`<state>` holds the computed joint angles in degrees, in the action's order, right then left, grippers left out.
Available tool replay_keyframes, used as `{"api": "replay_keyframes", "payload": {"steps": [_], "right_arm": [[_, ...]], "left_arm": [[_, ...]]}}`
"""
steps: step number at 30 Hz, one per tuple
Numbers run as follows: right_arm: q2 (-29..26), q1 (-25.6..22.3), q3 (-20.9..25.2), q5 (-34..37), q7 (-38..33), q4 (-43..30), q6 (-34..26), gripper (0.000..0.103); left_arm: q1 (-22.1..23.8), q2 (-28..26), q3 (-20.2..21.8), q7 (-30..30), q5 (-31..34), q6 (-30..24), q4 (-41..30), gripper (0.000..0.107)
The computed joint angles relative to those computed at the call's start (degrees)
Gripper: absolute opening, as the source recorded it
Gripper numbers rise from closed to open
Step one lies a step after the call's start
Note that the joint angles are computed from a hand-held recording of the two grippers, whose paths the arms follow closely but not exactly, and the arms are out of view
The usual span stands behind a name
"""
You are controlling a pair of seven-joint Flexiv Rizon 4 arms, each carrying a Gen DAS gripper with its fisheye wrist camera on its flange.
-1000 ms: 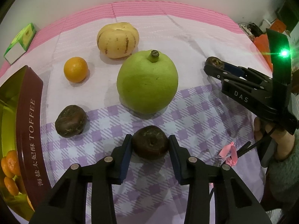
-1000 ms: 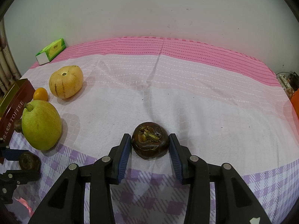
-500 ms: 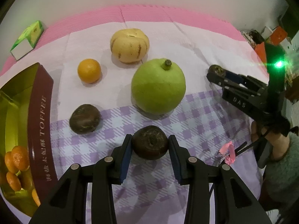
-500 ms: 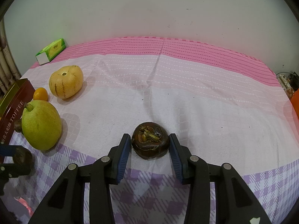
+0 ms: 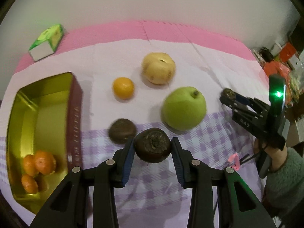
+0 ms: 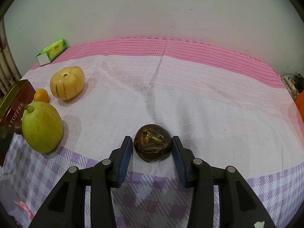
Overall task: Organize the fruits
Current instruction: 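Carry the dark brown fruit into the tin tray and open the left gripper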
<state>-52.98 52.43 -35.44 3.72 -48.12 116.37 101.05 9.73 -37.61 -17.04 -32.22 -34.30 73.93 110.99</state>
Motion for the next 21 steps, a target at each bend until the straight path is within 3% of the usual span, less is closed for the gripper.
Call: {"api": "replay_keyframes", "payload": {"steps": [11,21], "right_arm": [[-0.09,0.04,-0.02,0.07,-0.03,-0.05,0.00,0.040],[-0.14,0.03,-0.02,0.06,-0.02,-0.12,-0.02,0.040]], "left_arm": [[1.18,-2.63,3.80,-4.68,2.56,3.48,-6.27,0.040],[-0.83,-9.54,13.14,-15.88,11.05,2.31,-17.59,0.040]]}}
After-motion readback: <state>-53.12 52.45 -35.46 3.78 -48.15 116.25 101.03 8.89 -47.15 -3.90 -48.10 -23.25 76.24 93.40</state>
